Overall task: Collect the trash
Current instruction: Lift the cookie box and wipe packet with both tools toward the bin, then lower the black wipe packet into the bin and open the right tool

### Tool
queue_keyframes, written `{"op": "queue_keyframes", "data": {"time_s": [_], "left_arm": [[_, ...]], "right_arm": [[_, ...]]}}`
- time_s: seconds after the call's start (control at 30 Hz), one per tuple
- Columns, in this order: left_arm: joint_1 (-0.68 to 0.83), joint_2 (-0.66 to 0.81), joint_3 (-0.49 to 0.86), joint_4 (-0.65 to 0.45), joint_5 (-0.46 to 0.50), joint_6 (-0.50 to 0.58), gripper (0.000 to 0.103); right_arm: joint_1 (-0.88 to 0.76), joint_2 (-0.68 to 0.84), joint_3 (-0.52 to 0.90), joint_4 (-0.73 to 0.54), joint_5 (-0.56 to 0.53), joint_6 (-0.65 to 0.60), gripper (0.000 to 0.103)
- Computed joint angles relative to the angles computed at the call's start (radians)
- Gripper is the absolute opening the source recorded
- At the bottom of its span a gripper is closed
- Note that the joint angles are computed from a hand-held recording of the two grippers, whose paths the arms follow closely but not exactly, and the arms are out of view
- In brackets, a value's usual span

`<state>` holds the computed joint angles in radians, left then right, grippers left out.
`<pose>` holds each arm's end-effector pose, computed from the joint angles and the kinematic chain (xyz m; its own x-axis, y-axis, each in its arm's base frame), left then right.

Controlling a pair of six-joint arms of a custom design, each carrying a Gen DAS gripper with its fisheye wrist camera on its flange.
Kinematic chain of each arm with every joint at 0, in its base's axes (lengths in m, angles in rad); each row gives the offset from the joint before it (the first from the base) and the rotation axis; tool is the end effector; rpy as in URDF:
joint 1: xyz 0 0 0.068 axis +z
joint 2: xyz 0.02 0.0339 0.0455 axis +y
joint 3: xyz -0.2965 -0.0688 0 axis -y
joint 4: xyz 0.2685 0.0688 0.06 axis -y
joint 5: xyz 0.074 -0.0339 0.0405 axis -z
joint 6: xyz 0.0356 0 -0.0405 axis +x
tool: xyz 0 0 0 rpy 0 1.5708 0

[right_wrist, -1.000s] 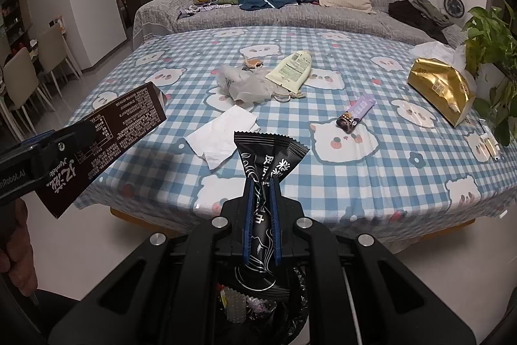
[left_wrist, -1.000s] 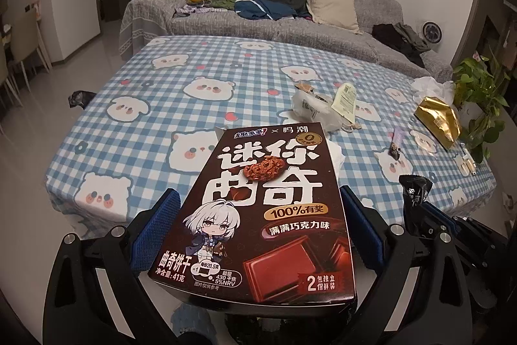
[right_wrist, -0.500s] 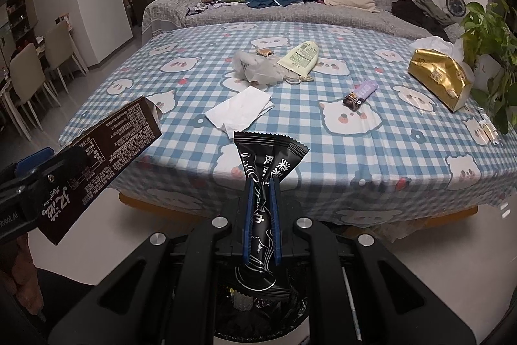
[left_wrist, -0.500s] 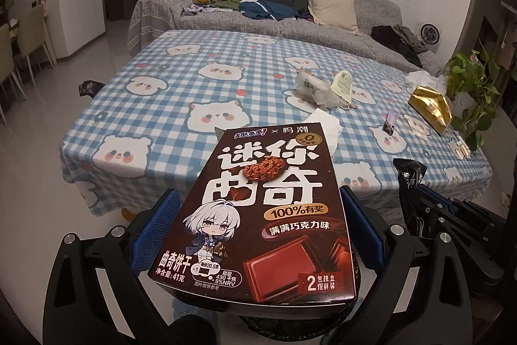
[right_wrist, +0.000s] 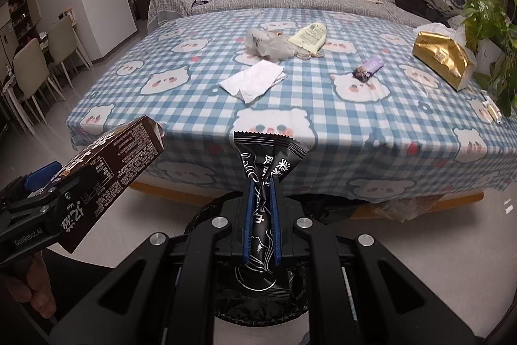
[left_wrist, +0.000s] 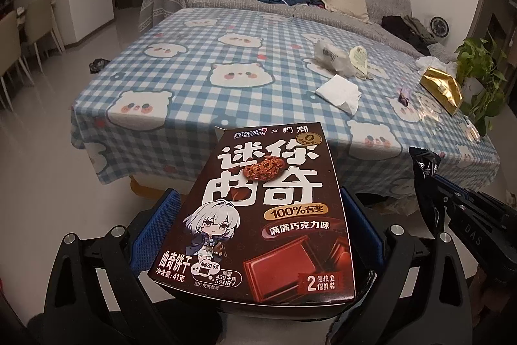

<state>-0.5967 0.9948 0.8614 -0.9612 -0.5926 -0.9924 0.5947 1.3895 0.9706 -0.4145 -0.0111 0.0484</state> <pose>0.1601 -0.0847 0.2939 -0.6149 -0.4220 -0.6662 -0.4766 0.8719 -0.1125 0.2565 0.1740 0.2696 -0.6398 -0.3744 -0.6712 -0.5361 0.8432 0.0407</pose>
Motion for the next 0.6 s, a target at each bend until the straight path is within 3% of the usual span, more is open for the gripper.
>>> {"op": "queue_keyframes", "data": {"time_s": [0.33,0.6], "left_arm": [[0.027,-0.062,-0.161,0.037,0.034,-0.043,0.094],[0.126,-0.065,-0.261,0.153,0.101,0.039,0.094]], "right_arm": [[0.027,0.058,-0.073,0.056,0.015,0.034,0.01],[0.037,0.132,-0.077,0.094,0.032,0.043,0.01]]}}
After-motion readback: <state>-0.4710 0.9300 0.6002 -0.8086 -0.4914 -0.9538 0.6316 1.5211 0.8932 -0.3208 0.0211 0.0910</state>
